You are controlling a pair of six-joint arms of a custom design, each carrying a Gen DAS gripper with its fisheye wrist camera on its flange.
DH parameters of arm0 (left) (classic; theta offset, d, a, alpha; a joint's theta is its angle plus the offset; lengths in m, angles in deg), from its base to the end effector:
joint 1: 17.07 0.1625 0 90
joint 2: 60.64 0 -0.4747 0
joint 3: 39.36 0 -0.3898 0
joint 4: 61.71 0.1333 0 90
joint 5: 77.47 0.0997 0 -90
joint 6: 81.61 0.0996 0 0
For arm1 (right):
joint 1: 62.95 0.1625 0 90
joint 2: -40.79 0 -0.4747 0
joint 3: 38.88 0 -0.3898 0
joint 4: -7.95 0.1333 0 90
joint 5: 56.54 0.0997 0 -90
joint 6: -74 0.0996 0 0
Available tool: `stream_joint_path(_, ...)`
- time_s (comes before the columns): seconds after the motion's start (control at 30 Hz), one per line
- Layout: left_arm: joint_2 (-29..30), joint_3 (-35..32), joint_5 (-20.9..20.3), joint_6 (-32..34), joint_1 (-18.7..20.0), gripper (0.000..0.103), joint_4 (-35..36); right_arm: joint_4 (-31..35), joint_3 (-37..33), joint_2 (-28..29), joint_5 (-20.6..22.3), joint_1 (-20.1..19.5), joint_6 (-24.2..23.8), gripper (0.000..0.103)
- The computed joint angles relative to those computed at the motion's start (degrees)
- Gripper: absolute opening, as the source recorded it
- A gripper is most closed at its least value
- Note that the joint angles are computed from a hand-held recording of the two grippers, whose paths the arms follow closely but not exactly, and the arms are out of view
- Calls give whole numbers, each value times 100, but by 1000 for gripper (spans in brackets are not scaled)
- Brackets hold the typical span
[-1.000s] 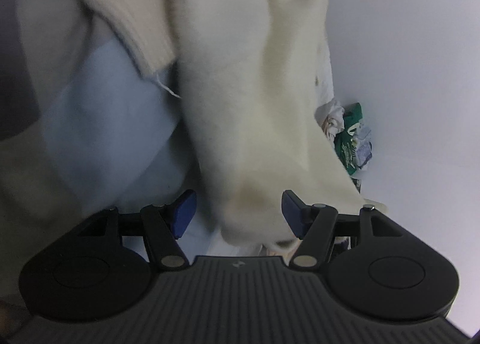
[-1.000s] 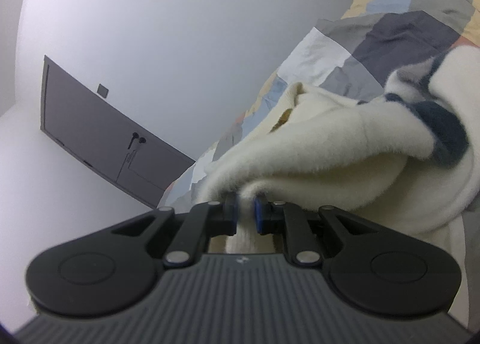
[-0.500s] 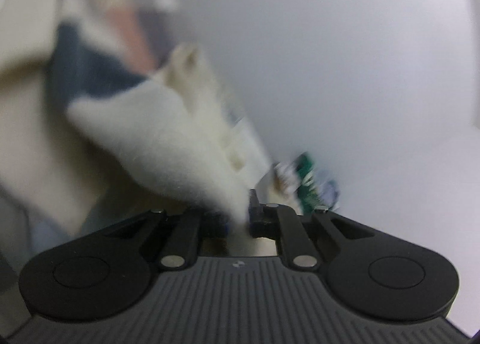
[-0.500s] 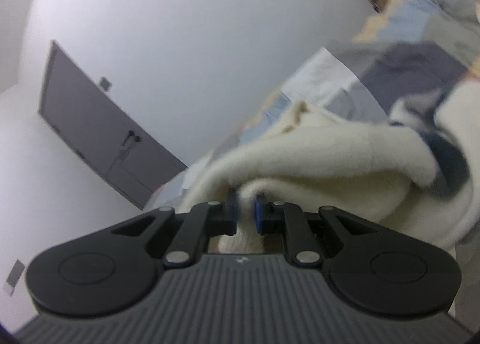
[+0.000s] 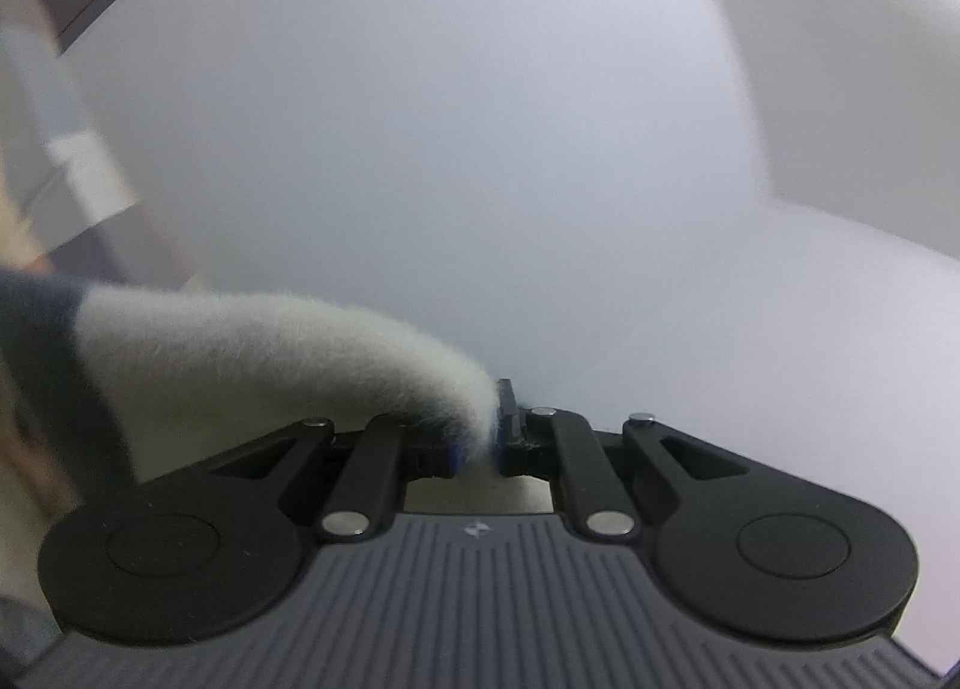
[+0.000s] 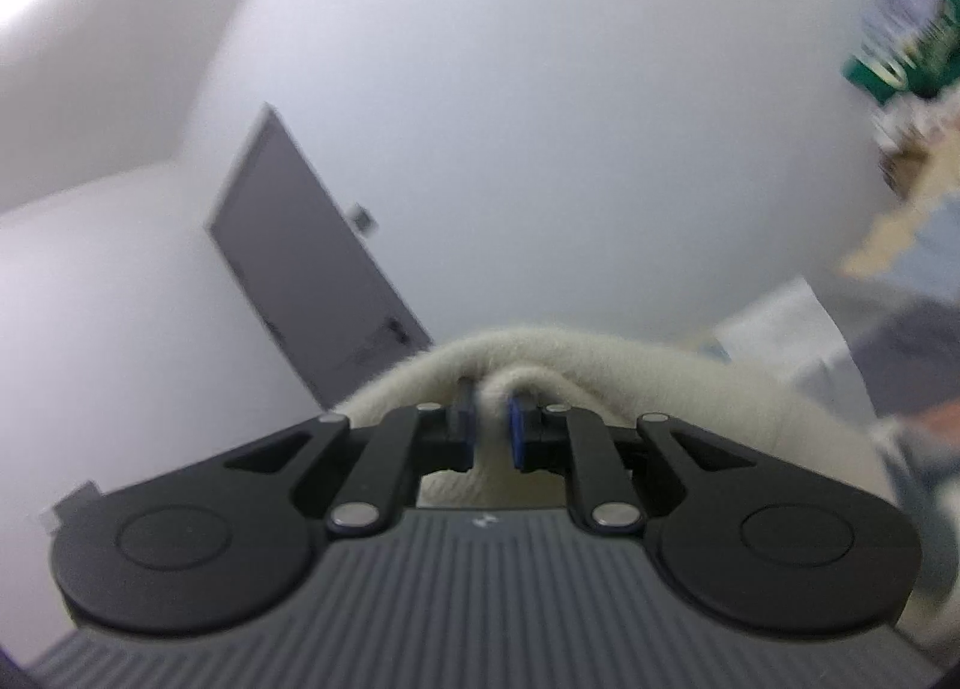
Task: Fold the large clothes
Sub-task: 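Lift the gripped sweater edges high with both grippers, shaking it out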
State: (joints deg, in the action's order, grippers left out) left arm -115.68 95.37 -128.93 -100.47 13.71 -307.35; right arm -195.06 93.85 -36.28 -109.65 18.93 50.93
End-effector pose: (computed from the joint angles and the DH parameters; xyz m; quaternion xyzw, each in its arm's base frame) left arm -0.2794 -0.3938 0.2458 -0.0661 -0.7685 0.6150 0.1638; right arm 0.1280 -0.4698 0.3443 -0.2588 0.8055 -0.5131 0.1450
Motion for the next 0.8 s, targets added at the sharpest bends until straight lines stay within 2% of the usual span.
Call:
stream_joint_path(0.07, -244, -189, 87, 291, -214, 11, 285, 207, -101, -254, 187, 156, 11, 14)
stream_joint_path(0.17, -575, -579, 126, 726, -443, 11, 787, 541, -404, -517, 174, 528, 160, 14)
stream_joint_path(0.27, -813, -1050, -175, 1137, -519, 11, 1176, 721, -794, -625, 200, 909, 334, 14)
stream_joint_path(0.33, -923, -1420, -471, 1433, -505, 11, 1500, 739, -1098, -622, 225, 1129, 646, 14)
stream_joint_path(0.43, -959, -1972, -590, 1804, -451, 11, 2023, 793, -1613, -471, 264, 1367, 997, 15)
stream_joint_path(0.57, -887, -2480, -497, 1673, -166, 12, 2713, 1200, -2372, -72, -438, 1725, 896, 15)
stream_joint_path(0.63, -718, -2683, -416, 1647, 115, 12, 2993, 1337, -2679, 209, -825, 1796, 900, 15)
stream_joint_path(0.73, -377, -2912, -268, 1627, 629, 12, 3293, 1402, -3118, 831, -1563, 1786, 584, 15)
stream_joint_path(0.8, -159, -3021, -253, 1581, 991, 12, 3446, 1525, -3377, 1227, -1853, 1674, 563, 15)
